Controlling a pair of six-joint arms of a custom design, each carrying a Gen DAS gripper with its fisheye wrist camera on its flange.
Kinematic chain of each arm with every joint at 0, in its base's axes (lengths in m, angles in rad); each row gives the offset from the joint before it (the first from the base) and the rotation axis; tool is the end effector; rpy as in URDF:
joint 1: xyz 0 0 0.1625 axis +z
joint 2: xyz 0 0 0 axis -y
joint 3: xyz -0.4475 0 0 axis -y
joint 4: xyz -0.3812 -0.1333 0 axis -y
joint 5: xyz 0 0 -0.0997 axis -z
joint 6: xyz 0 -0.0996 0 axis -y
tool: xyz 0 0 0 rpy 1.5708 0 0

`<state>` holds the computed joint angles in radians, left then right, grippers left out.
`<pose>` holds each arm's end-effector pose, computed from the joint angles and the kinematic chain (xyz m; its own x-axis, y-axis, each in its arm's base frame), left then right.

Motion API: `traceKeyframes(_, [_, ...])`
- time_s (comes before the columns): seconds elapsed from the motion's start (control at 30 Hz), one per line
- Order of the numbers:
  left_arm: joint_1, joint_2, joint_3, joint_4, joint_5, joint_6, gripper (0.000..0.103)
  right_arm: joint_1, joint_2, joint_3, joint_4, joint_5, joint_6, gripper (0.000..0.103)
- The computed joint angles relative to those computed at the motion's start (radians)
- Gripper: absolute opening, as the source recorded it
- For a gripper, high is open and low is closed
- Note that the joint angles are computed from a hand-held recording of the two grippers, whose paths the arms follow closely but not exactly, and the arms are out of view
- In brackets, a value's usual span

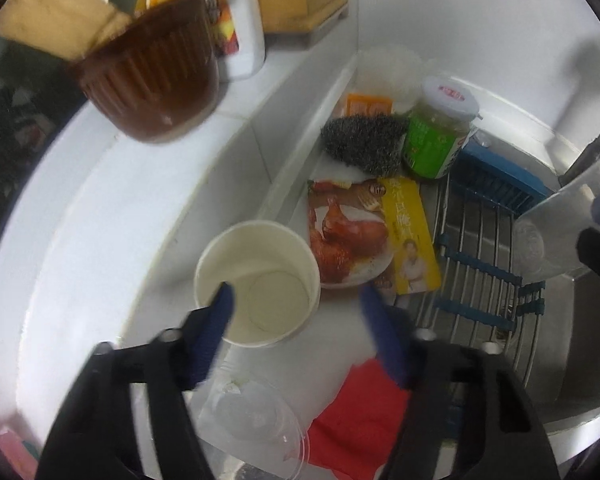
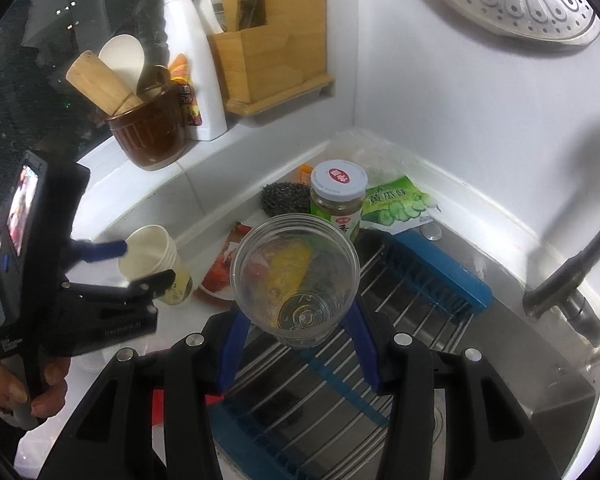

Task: Collect trash
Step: 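Grasp the white paper cup stack with the left tool while right holds clear cup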

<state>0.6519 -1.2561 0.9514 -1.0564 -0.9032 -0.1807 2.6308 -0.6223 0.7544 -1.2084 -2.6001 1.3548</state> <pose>-0.3455 -0.5089 0.6051 -0.5076 0.5844 -0.6331 0.6976 0.7100 0.0959 0.7256 -0.3517 0.2806 -0.7280 0.2813 0.6252 -0.2650 0.7256 -0.6350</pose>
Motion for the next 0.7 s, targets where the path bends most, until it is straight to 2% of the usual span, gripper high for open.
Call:
traceKeyframes(0.33, [0.032,0.004,0.024,0.026,0.009,-0.022,0.055,-0.007,-0.013,0.028,-0.026,0.009,-0.001,0.046])
traceKeyframes(0.37, [0.035,0.005,0.024,0.027,0.011,-0.024,0.052,-0.007,-0.013,0.028,-0.029,0.010,-0.004,0.046])
traceKeyframes(0.4, [0.039,0.010,0.018,0.039,0.007,-0.030,0.043,-0.008,-0.011,0.028,-0.031,0.010,-0.007,0.046])
traceKeyframes(0.5, [0.037,0.010,0.024,0.038,0.024,-0.027,0.040,-0.009,-0.012,0.030,-0.035,0.011,-0.010,0.046])
traceKeyframes(0.53, [0.037,0.010,0.026,0.034,0.023,-0.021,0.033,-0.009,-0.010,0.028,-0.033,0.011,-0.008,0.046])
traceKeyframes(0.7, [0.030,0.010,0.039,0.032,0.010,-0.012,0.019,-0.011,-0.005,0.022,-0.024,0.014,0.000,0.046])
